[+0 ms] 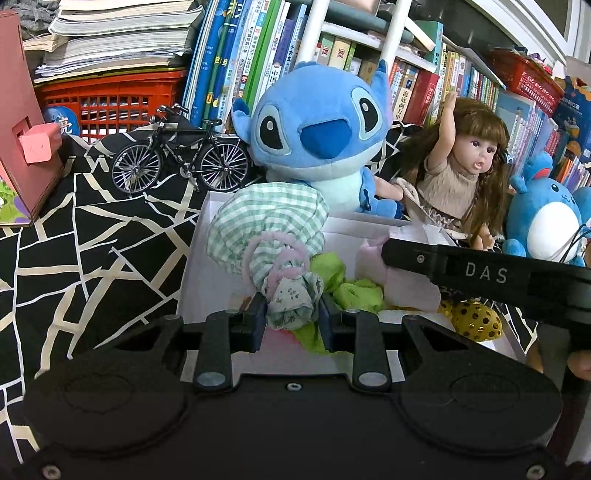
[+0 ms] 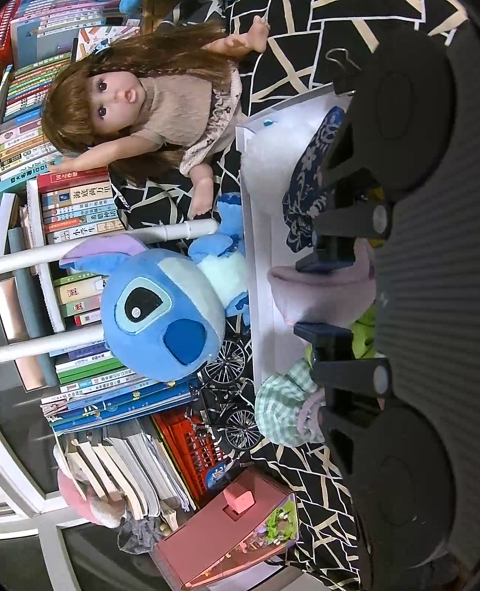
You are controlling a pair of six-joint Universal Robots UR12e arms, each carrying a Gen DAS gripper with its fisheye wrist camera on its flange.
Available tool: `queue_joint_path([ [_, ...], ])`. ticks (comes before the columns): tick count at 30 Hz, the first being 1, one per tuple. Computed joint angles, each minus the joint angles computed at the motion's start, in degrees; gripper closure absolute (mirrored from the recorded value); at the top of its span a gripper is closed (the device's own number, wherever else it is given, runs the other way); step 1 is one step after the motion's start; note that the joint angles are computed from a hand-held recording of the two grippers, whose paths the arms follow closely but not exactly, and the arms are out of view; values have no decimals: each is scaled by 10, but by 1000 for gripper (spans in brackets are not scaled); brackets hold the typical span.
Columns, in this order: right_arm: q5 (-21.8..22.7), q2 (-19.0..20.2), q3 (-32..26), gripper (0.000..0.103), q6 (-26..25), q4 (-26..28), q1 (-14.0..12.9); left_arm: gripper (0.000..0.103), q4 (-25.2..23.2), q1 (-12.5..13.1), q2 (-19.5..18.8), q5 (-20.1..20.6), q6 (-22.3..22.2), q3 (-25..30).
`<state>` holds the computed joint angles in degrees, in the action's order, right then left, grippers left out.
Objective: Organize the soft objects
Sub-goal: 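Open the left tool to drop the green cloth while the right tool releases the pink cloth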
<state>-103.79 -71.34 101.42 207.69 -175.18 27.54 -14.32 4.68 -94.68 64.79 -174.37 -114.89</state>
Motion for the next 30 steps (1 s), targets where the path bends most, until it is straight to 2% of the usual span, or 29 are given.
queue_joint_path([
  [4, 0, 0, 0, 69, 0, 0, 0, 72, -7, 5, 1, -14, -12, -1],
  [7, 0, 0, 0, 64, 0, -4, 0, 69, -5, 8, 2, -23, -16, -2],
  [9, 2, -1, 3, 61, 0, -8, -1, 62, 0, 7, 3, -21, -11, -4],
  [11, 2, -2, 4, 51, 3, -11, -1, 59, 4, 7, 5, -23, -7, -6],
  [13, 2, -4, 7, 44, 4, -15, -2, 56, 5, 7, 7, -26, -5, -7],
  [17, 0, -8, 13, 38, 9, -28, -1, 49, 10, 9, 13, -32, -5, -11],
  [22, -1, -16, 22, 36, 5, -42, 0, 41, 16, 13, 23, -41, 3, -21],
  [30, -9, -34, 43, 28, -33, -68, 6, 29, 37, 23, 47, -61, 16, -46],
])
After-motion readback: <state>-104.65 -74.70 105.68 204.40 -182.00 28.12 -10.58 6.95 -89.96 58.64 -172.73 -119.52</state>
